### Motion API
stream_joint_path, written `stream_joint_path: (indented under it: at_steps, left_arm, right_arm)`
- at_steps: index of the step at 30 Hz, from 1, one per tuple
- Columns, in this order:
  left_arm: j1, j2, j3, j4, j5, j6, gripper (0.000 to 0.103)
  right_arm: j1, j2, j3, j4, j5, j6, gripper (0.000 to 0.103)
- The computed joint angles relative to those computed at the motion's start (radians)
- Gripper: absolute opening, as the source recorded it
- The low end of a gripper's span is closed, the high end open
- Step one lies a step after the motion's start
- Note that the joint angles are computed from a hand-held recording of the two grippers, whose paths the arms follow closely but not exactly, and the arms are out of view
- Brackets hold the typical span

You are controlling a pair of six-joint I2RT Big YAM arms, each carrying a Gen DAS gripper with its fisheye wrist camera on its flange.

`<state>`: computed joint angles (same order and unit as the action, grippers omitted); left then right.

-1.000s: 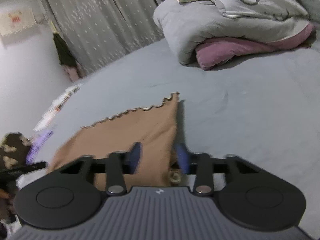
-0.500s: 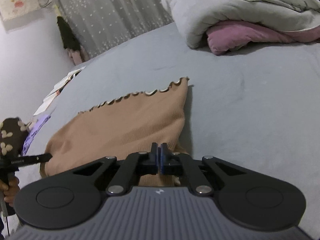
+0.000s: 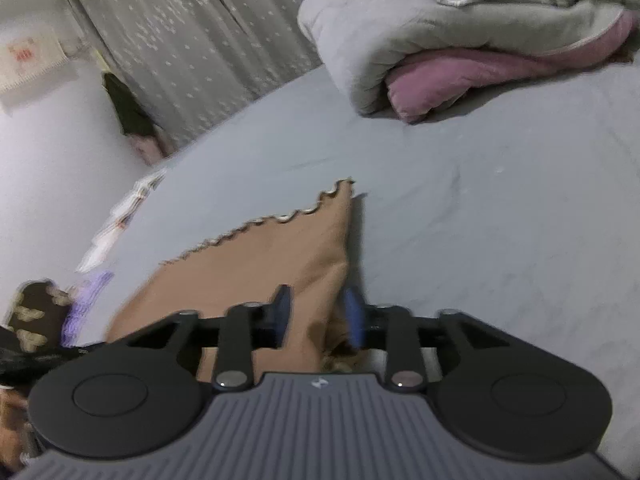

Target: Fold clothes

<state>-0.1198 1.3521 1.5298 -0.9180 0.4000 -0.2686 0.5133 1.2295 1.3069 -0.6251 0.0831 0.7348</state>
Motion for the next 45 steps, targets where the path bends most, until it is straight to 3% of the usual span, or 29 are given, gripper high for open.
stream_joint_path:
  at_steps: [2, 4, 5, 6, 8, 16, 18, 20, 24, 29, 32, 34, 38, 42, 45]
  left_arm:
    - [0.001, 0.004, -0.006, 0.002, 0.003, -0.015, 0.011]
    - [-0.021, 0.001, -0.017, 0.011, -0.048, 0.000, 0.011]
    - [-0.031, -0.001, -0.019, 0.014, -0.075, 0.010, 0.011]
    - [-0.036, -0.001, -0.020, 0.015, -0.094, 0.011, 0.011]
    - [-0.038, 0.001, -0.019, 0.015, -0.119, 0.002, 0.011]
    - [-0.013, 0.009, -0.013, 0.011, -0.122, -0.008, 0.012]
    - [-0.013, 0.004, -0.007, 0.007, -0.134, 0.012, 0.019]
    - [-0.007, -0.003, -0.006, 0.008, -0.144, 0.007, 0.026]
    - [0.003, -0.013, -0.003, -0.003, -0.195, -0.003, 0.025]
    - [-0.003, -0.023, -0.002, -0.023, -0.152, -0.009, 0.030]
    - [-0.025, -0.036, -0.002, -0.037, -0.203, 0.015, 0.032]
    - [-0.036, -0.059, -0.014, -0.038, -0.234, 0.023, 0.034]
    - [-0.048, -0.098, -0.045, -0.038, -0.222, 0.012, 0.056]
    - [-0.085, -0.134, -0.077, -0.038, -0.273, 0.028, 0.057]
    - [-0.096, -0.140, -0.085, -0.053, -0.261, 0.002, 0.057]
  right_arm:
    - [0.004, 0.022, 0.011, -0.020, -0.027, -0.007, 0.044]
    - [0.014, 0.056, 0.033, -0.052, -0.047, -0.024, 0.042]
    - [0.023, 0.071, 0.044, -0.066, -0.044, -0.035, 0.026]
    - [0.034, 0.084, 0.058, -0.082, -0.028, -0.048, 0.017]
    - [0.052, 0.114, 0.102, -0.118, 0.038, -0.058, 0.013]
    - [0.046, 0.141, 0.155, -0.181, 0.093, -0.068, 0.009]
    - [0.039, 0.137, 0.151, -0.183, 0.078, -0.057, 0.013]
    - [0.029, 0.119, 0.132, -0.178, 0.074, -0.034, 0.025]
    - [0.020, 0.096, 0.111, -0.181, 0.077, -0.014, 0.035]
    - [0.032, 0.084, 0.106, -0.191, 0.104, 0.003, 0.042]
    - [0.030, 0.078, 0.109, -0.235, 0.161, 0.048, 0.055]
    - [0.023, 0.072, 0.107, -0.262, 0.183, 0.088, 0.058]
    - [-0.007, 0.038, 0.059, -0.227, 0.102, 0.187, 0.059]
    - [-0.009, 0.016, 0.018, -0.162, -0.010, 0.265, 0.061]
    - [-0.005, -0.005, -0.022, -0.095, -0.077, 0.347, 0.063]
